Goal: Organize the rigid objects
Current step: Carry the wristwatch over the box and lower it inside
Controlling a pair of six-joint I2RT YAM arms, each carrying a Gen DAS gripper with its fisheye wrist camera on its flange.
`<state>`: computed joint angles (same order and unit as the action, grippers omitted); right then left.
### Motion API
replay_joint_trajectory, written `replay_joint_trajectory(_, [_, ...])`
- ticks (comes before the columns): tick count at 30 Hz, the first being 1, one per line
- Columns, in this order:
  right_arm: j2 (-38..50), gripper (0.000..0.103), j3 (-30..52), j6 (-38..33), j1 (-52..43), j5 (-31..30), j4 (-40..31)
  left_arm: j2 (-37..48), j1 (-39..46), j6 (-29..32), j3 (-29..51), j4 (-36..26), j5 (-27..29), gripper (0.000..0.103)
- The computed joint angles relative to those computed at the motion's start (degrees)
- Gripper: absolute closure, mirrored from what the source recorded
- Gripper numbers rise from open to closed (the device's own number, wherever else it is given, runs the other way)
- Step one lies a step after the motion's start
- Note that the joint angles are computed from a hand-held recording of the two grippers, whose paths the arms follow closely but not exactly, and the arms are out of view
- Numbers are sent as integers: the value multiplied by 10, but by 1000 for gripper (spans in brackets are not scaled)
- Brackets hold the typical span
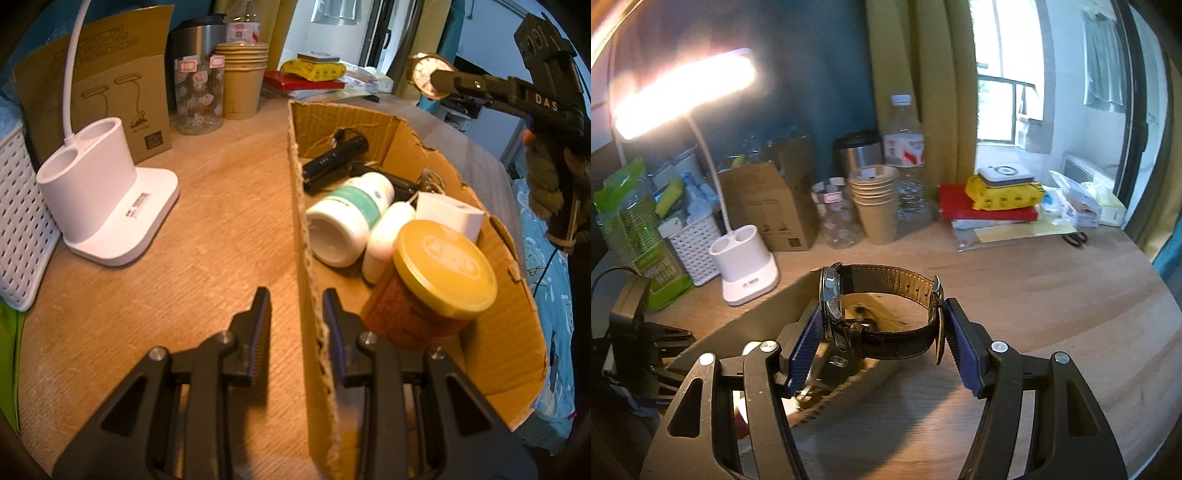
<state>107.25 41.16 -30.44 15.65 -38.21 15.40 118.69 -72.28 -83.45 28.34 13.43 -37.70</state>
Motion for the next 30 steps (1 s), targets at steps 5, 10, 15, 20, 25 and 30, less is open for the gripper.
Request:
replay_joint_trajectory(5, [9, 36, -10, 20, 31, 7, 13, 0, 0, 0, 0, 0, 0, 72])
replay_joint_trajectory(10, [29, 36, -10, 30, 57, 17, 26, 0, 0, 0, 0, -1, 0, 72])
replay_joint_trajectory(15, [49, 36, -11, 30, 83, 41, 41, 0, 0, 0, 1, -1, 0, 72])
replay_joint_trajectory(20, [72, 36, -3, 32, 105, 63, 45, 1, -1, -1, 2, -2, 0, 72])
replay_joint_trajectory(25, [91, 36, -3, 37, 141, 124, 65, 1, 0, -1, 2, -2, 0, 72])
replay_joint_trajectory(30, [109, 35, 5, 42, 171, 196, 71, 1, -1, -1, 2, -3, 0, 72])
